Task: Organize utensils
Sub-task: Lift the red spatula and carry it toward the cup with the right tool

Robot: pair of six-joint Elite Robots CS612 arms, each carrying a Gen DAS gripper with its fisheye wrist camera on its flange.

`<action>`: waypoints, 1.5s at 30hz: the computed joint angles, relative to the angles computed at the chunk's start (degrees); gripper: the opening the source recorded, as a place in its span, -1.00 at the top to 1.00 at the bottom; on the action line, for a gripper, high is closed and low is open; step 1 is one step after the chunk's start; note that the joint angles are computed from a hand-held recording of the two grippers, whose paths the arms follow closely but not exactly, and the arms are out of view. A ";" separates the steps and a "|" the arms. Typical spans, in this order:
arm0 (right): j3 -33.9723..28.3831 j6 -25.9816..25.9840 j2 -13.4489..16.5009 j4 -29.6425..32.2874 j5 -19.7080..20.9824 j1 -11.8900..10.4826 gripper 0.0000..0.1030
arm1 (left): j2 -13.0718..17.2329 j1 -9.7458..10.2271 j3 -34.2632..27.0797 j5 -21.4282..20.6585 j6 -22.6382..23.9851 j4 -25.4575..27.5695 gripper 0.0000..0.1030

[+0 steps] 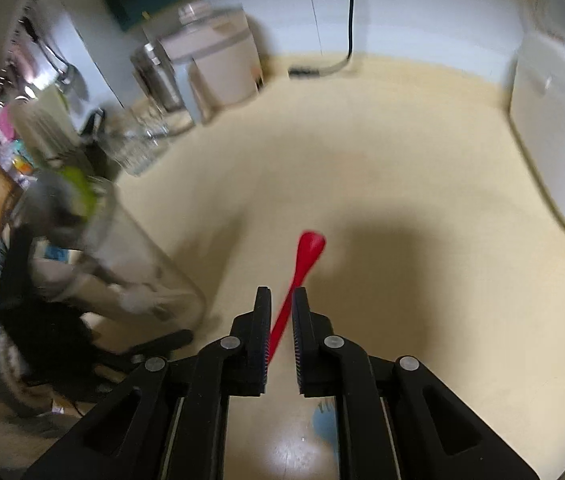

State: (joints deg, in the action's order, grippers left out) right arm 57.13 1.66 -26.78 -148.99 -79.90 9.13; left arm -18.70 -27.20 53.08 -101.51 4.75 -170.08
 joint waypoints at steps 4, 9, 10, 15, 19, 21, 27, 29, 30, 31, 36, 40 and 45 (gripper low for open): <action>-7.19 0.42 4.28 5.94 -2.08 0.38 0.60 | 0.00 -0.01 0.00 0.01 -0.01 0.00 -0.53; -15.70 1.52 9.18 12.37 -5.57 0.97 0.52 | -0.15 0.06 0.18 -0.14 0.37 0.11 -0.53; -16.55 1.67 9.66 13.15 -5.94 1.04 0.50 | -0.17 0.06 0.20 -0.15 0.33 0.09 -0.53; -18.91 -0.46 11.18 12.27 -8.84 1.85 0.24 | -0.28 0.11 0.45 -0.28 0.26 -0.04 -0.53; -20.81 -3.06 12.26 11.86 -12.29 2.49 0.23 | -0.26 0.08 0.41 -0.22 0.27 -0.02 -0.53; -20.38 -3.22 12.01 11.40 -12.15 2.45 0.33 | -0.28 0.10 0.45 -0.22 0.28 -0.03 -0.53; -16.31 -0.68 9.85 8.11 -9.12 1.88 0.51 | -0.26 0.08 0.40 -0.22 0.28 -0.01 -0.53; -13.58 0.25 8.28 4.44 -8.47 1.78 0.51 | -0.27 0.10 0.43 -0.23 0.28 -0.04 -0.53; -11.67 0.52 7.16 1.99 -8.19 1.76 0.51 | -0.26 0.08 0.40 -0.23 0.28 -0.01 -0.53; -10.12 0.70 6.21 -0.02 -7.98 1.75 0.51 | -0.26 0.08 0.40 -0.23 0.28 -0.01 -0.53; -3.45 1.02 1.52 -11.59 -8.43 2.09 0.51 | -0.26 0.08 0.40 -0.23 0.29 0.00 -0.53; -1.73 0.26 -0.59 -18.13 -8.58 2.47 0.51 | -0.26 0.08 0.40 -0.25 0.30 0.00 -0.53; -0.32 0.29 -2.95 -25.95 -3.59 2.55 0.51 | -0.28 0.08 0.43 -0.25 0.30 -0.01 -0.53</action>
State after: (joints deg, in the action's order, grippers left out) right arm 56.81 1.95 -29.72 -174.93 -83.49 11.67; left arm -18.98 -27.11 53.51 -101.76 5.05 -170.09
